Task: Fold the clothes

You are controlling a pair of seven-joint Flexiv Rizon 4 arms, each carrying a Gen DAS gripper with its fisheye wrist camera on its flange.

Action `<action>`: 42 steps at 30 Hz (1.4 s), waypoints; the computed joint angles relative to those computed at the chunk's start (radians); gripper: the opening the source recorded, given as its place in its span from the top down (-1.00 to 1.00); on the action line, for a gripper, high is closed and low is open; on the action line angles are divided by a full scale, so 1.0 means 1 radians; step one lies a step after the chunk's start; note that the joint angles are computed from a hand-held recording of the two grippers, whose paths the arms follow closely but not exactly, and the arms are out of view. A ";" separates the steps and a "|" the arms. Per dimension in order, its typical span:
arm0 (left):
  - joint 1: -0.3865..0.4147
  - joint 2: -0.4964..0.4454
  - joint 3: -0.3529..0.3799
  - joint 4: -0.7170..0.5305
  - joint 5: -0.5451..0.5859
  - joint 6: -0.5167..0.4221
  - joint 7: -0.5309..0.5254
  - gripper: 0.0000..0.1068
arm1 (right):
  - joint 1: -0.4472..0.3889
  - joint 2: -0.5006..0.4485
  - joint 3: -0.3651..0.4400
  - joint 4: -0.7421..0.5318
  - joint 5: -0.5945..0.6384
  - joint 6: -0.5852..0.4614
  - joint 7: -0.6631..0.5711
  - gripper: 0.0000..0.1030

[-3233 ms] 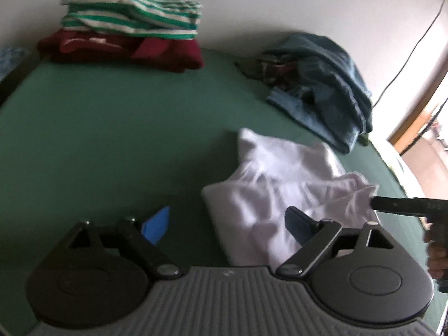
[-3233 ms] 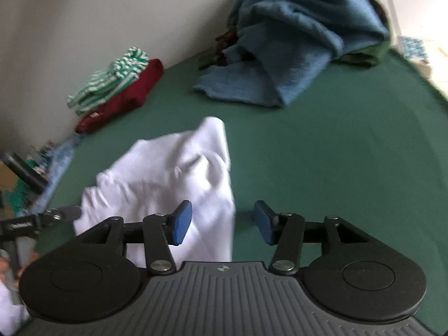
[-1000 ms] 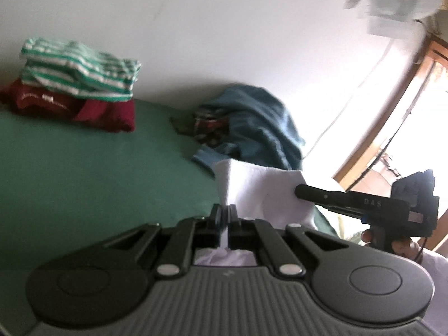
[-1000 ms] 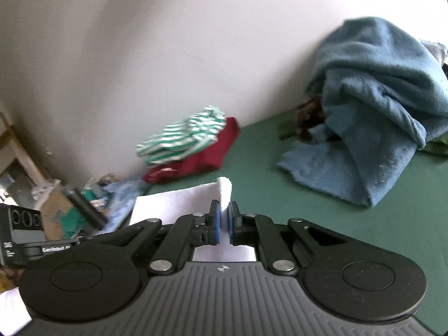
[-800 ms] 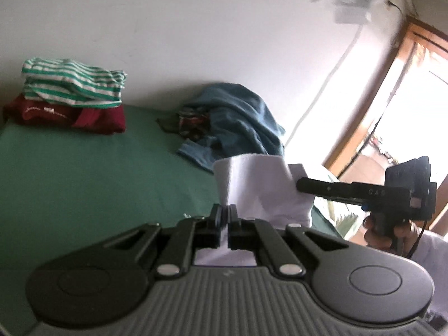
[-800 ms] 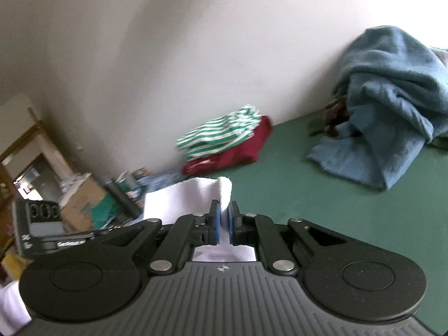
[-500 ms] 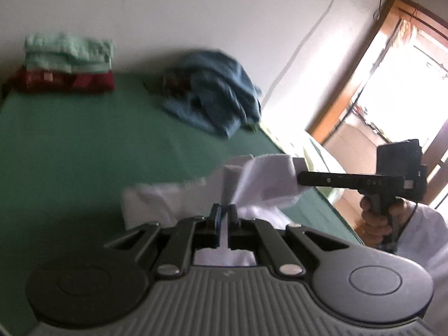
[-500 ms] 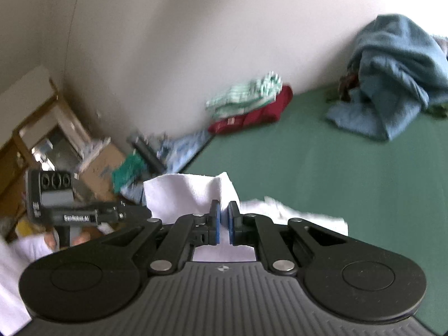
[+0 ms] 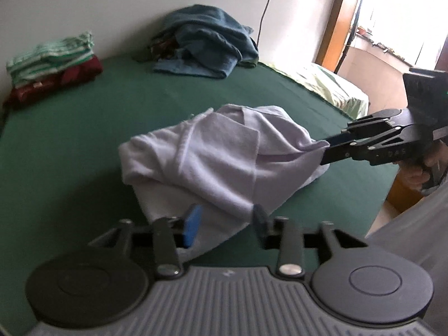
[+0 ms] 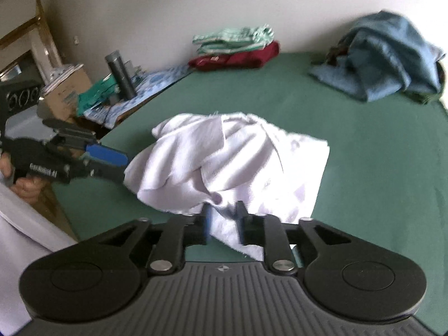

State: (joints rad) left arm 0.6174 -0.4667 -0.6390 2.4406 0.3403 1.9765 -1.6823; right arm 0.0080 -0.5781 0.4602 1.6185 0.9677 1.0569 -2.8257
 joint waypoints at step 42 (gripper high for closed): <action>0.174 -0.082 -0.216 0.022 -0.056 -0.152 0.006 1.00 | 0.033 0.014 0.050 0.149 -0.203 0.251 0.196 0.94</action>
State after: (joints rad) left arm 0.7910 -0.5483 -0.8551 2.4623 0.2841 1.8245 -1.6761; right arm 0.0411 -0.5636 0.5098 1.7673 0.7650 1.3082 -2.6292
